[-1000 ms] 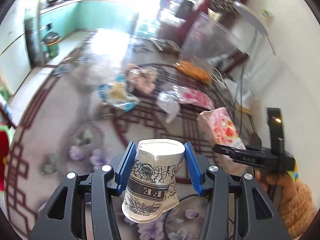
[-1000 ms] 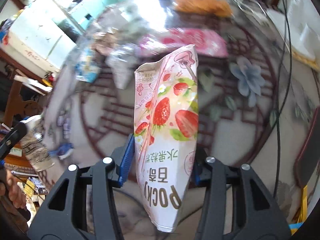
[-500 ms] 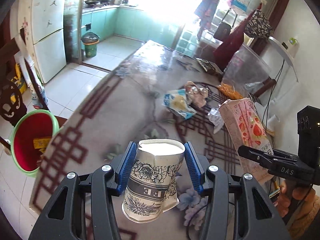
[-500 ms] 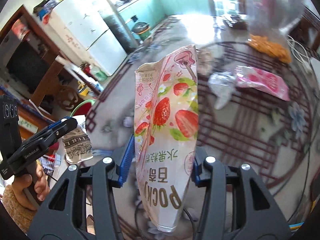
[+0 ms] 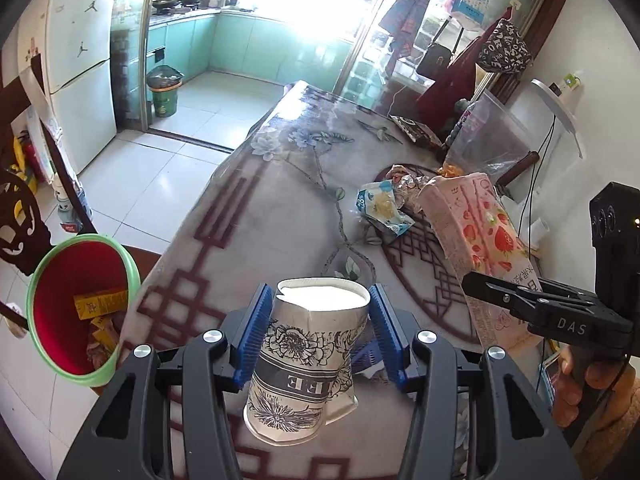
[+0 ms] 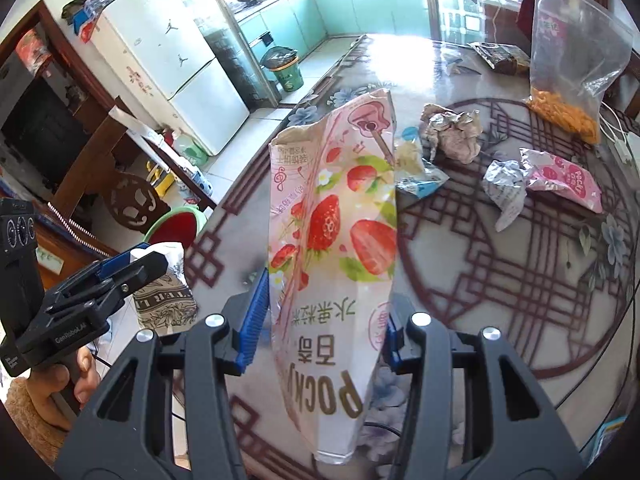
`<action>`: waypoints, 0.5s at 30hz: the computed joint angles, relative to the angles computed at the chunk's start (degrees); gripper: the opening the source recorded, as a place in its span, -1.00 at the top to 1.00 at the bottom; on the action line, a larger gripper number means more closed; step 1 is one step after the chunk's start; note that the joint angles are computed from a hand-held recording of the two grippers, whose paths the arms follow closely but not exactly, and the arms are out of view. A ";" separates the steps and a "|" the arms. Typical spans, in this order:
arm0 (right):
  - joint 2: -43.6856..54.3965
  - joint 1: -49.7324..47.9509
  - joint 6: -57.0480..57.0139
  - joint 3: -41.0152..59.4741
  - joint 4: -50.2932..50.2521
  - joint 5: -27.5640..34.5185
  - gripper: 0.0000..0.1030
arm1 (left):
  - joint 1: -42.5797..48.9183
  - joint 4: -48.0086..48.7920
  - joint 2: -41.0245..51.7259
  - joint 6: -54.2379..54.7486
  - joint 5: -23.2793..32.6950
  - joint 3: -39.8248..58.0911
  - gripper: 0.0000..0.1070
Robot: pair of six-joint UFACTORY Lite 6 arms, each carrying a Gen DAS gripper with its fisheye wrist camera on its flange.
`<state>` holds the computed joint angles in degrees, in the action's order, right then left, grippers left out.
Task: Collect trash
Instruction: 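Carry the paper cup with the left gripper while the right gripper carries the Pocky bag over the bucket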
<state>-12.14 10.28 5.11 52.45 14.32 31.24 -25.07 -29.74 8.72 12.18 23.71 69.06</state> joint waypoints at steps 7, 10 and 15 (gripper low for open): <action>2.80 8.67 20.51 2.94 -13.50 -0.82 0.09 | 6.38 -11.28 3.65 16.89 5.07 2.70 0.12; 3.74 11.60 27.73 4.03 -18.50 -0.27 0.09 | 7.88 -13.73 4.79 21.00 6.93 3.49 0.12; 6.10 15.54 35.97 6.06 -23.69 0.96 0.09 | 10.92 -17.11 5.58 26.60 9.00 3.55 0.12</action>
<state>-6.04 25.82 41.07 58.52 -9.37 32.20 -14.16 -46.86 14.30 38.78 32.71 72.61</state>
